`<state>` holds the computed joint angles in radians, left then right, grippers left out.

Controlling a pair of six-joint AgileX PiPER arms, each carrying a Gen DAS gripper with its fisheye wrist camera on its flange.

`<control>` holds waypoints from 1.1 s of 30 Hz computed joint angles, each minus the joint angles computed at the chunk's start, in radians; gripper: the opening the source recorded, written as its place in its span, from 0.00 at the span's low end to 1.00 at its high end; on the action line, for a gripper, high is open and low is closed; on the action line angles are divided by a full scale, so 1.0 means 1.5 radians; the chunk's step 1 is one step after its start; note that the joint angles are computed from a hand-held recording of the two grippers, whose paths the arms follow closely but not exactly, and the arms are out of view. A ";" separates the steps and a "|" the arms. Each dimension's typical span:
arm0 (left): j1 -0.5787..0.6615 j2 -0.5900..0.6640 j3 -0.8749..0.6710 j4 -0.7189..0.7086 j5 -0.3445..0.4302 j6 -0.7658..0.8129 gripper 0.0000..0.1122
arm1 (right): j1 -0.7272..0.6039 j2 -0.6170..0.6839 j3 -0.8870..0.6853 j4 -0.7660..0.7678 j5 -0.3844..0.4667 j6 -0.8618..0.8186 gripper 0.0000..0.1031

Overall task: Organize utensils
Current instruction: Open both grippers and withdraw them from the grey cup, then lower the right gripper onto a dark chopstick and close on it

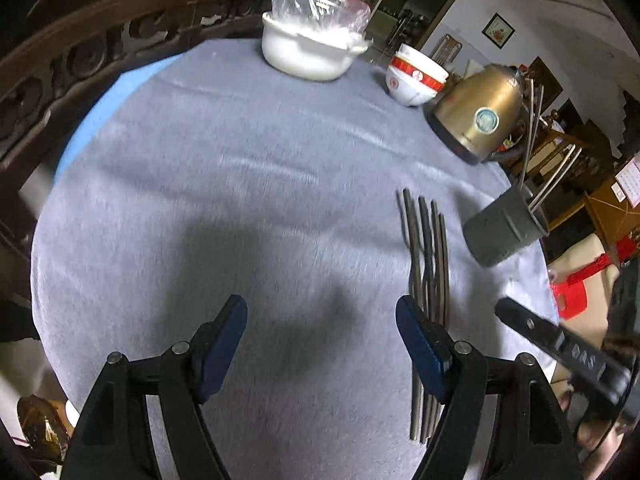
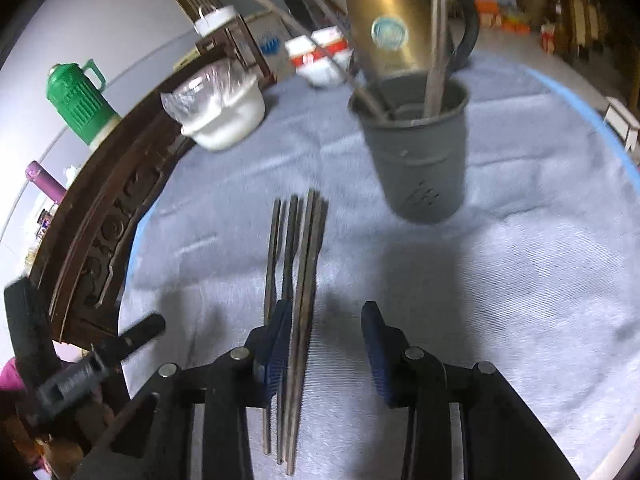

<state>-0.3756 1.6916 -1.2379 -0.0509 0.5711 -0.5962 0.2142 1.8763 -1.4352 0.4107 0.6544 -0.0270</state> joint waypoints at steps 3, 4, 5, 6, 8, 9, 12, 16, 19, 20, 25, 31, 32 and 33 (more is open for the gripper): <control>-0.004 0.003 0.010 -0.011 -0.012 0.006 0.69 | 0.007 0.049 -0.059 -0.014 0.033 0.020 0.38; -0.004 0.005 0.010 -0.017 -0.015 0.011 0.69 | 0.012 0.065 -0.080 -0.023 0.043 0.029 0.38; -0.002 0.004 0.011 -0.022 -0.015 0.016 0.69 | 0.017 0.074 -0.091 -0.035 0.048 0.040 0.37; 0.000 0.004 0.013 -0.030 -0.017 0.022 0.69 | 0.021 0.082 -0.098 -0.044 0.048 0.048 0.34; 0.005 0.006 0.015 -0.048 -0.019 0.039 0.69 | 0.028 0.105 -0.131 -0.070 0.066 0.070 0.27; 0.009 0.012 0.009 -0.057 -0.017 0.048 0.69 | 0.029 0.115 -0.148 -0.077 0.078 0.077 0.26; 0.016 0.012 0.013 -0.072 -0.018 0.060 0.69 | 0.036 0.135 -0.172 -0.097 0.095 0.095 0.18; 0.023 0.019 0.009 -0.097 -0.015 0.079 0.69 | 0.039 0.148 -0.187 -0.103 0.106 0.102 0.16; 0.020 0.022 0.004 -0.106 -0.006 0.089 0.69 | 0.044 0.148 -0.199 -0.127 0.121 0.117 0.15; 0.017 0.023 0.001 -0.104 -0.003 0.088 0.69 | 0.045 0.147 -0.202 -0.139 0.128 0.123 0.14; 0.008 0.040 -0.033 -0.091 0.015 0.080 0.69 | 0.022 0.149 -0.195 -0.140 0.153 0.117 0.10; -0.004 0.047 -0.060 -0.057 0.030 0.056 0.69 | -0.002 0.127 -0.167 -0.033 0.115 0.063 0.14; -0.004 0.046 -0.060 -0.055 0.033 0.054 0.69 | -0.002 0.137 -0.181 -0.022 0.124 0.057 0.14; -0.005 0.048 -0.062 -0.055 0.036 0.053 0.69 | 0.000 0.142 -0.190 -0.024 0.127 0.059 0.14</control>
<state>-0.3838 1.7638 -1.3308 -0.1340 0.6244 -0.5173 0.2138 2.0895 -1.7203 0.3750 0.8453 0.0620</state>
